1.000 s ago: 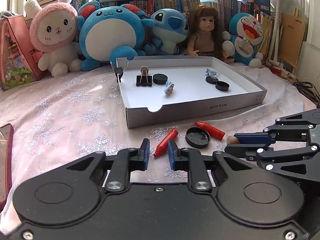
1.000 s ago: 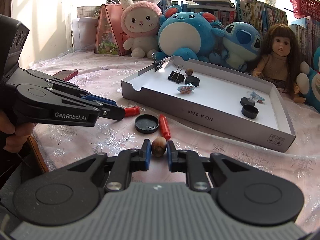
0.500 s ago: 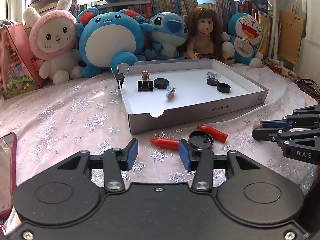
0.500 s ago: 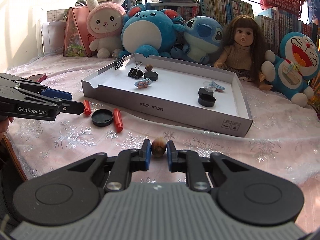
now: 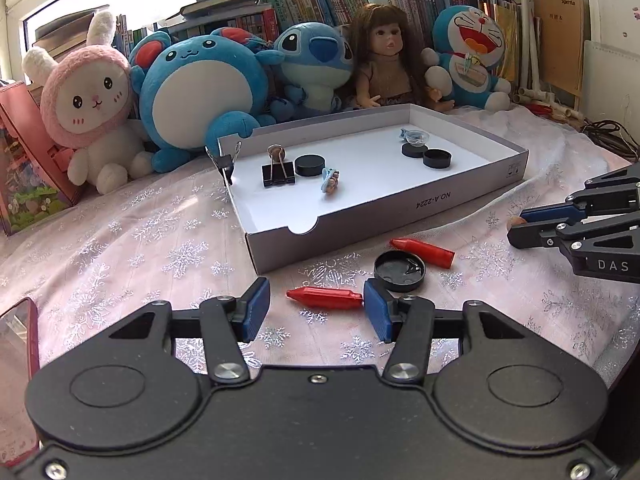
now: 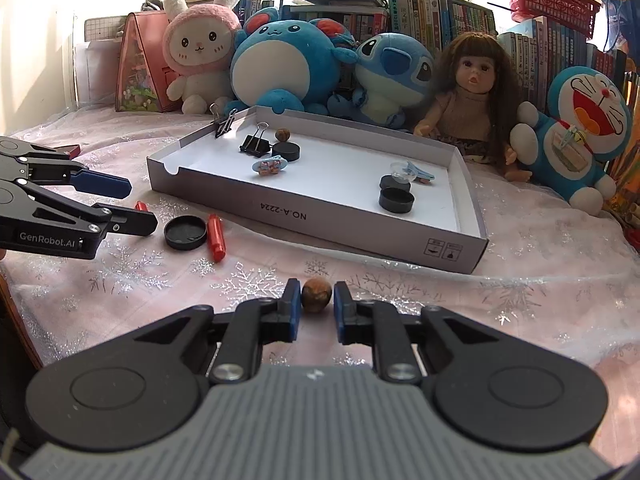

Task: Organize rigid objects
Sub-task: 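Hold the brown nut in the right tool above the table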

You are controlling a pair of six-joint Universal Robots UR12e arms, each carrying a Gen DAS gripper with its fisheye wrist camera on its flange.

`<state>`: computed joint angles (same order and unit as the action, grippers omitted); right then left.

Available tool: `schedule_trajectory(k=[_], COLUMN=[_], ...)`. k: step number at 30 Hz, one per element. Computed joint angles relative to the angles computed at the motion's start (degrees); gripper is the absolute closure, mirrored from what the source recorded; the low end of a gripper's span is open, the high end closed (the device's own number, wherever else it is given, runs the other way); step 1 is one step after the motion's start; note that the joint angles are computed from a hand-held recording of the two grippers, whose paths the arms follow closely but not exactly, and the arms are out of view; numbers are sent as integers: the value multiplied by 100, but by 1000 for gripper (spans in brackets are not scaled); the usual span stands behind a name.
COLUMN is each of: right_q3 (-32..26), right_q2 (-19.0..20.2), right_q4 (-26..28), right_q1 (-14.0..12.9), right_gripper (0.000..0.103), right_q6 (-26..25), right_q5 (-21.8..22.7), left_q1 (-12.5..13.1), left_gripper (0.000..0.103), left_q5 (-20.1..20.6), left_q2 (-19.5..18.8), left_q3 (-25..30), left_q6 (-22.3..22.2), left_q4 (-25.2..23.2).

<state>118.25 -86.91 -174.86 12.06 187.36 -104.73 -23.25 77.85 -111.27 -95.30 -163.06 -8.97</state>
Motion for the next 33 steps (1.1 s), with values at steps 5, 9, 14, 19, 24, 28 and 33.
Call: schedule_trajectory(k=[5,9,14,19,24,28,33], right_q3=[-6,-17,-17,0,7,4,9], right_q2=[14,25,60,109,107,106,101], right_q4=[-17,-5,-72,-219,-220,-206,-194], right_q1=[-15,-11,17,77,81,69,65], right_gripper=[81,81,70,59,58,58,57], right_q6=[102,83,61,-90,-138,-122,-179], right_q5=[-8,-13,-114,-347,-381,-356,-348], left_q1=[65,74,48,49,75,85,119], left_gripper=[58,72,78,76,59,54,54], left_q5=[-243,-376,-365,-310,-230,-238,-491], left_q2=[-15,-11,7,8,-21,-102,-220], left_q3=[-7,-11,-43,-84,-14,120,227], left_q6=[-93,-57,78,67,271,598,707], left_q4=[-33,-48,-4,200,173,-46,7])
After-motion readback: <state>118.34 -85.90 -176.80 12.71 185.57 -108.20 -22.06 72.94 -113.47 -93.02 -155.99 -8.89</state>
